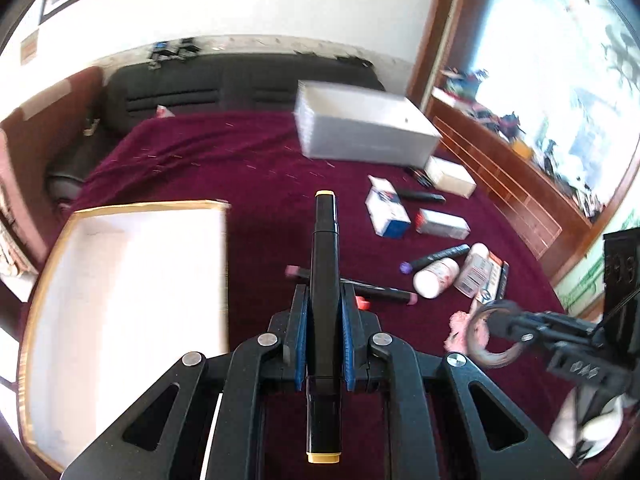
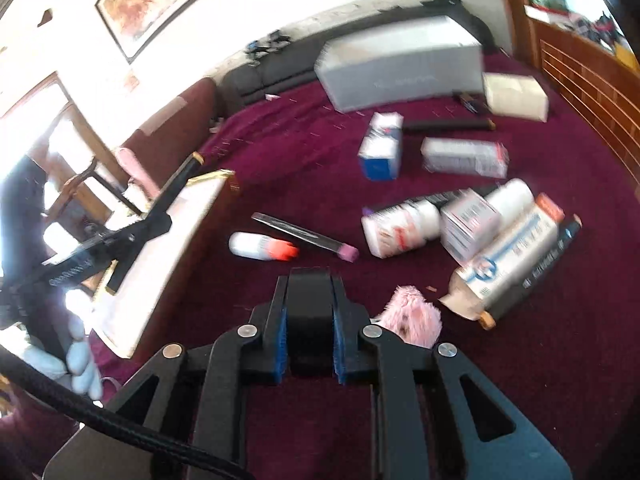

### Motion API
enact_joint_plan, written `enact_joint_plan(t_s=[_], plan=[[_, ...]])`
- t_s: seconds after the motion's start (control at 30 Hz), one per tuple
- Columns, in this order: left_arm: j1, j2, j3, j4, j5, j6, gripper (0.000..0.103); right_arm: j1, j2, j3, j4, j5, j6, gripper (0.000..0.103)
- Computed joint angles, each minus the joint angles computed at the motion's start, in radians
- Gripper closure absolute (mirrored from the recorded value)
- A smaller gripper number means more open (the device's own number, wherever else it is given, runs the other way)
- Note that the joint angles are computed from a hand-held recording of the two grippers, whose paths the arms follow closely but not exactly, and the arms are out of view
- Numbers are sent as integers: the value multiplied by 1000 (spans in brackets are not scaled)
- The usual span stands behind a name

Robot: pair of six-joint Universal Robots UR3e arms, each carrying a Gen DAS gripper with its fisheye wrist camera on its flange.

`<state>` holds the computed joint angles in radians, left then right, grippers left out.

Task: Organize objects
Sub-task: 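Carry marker and tape roll into the gold-rimmed white box and open both tools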

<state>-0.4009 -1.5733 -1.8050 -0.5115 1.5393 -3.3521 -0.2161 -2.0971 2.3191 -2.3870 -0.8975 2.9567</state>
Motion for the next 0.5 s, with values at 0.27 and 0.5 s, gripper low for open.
enact_joint_plan(t_s=[0.27, 0.5], plan=[[220, 179, -151, -4, -36, 93, 91, 328, 379, -389, -77, -42, 213, 87], [322, 37, -125, 52, -33, 118, 91, 560, 893, -905, -66, -200, 383, 87]])
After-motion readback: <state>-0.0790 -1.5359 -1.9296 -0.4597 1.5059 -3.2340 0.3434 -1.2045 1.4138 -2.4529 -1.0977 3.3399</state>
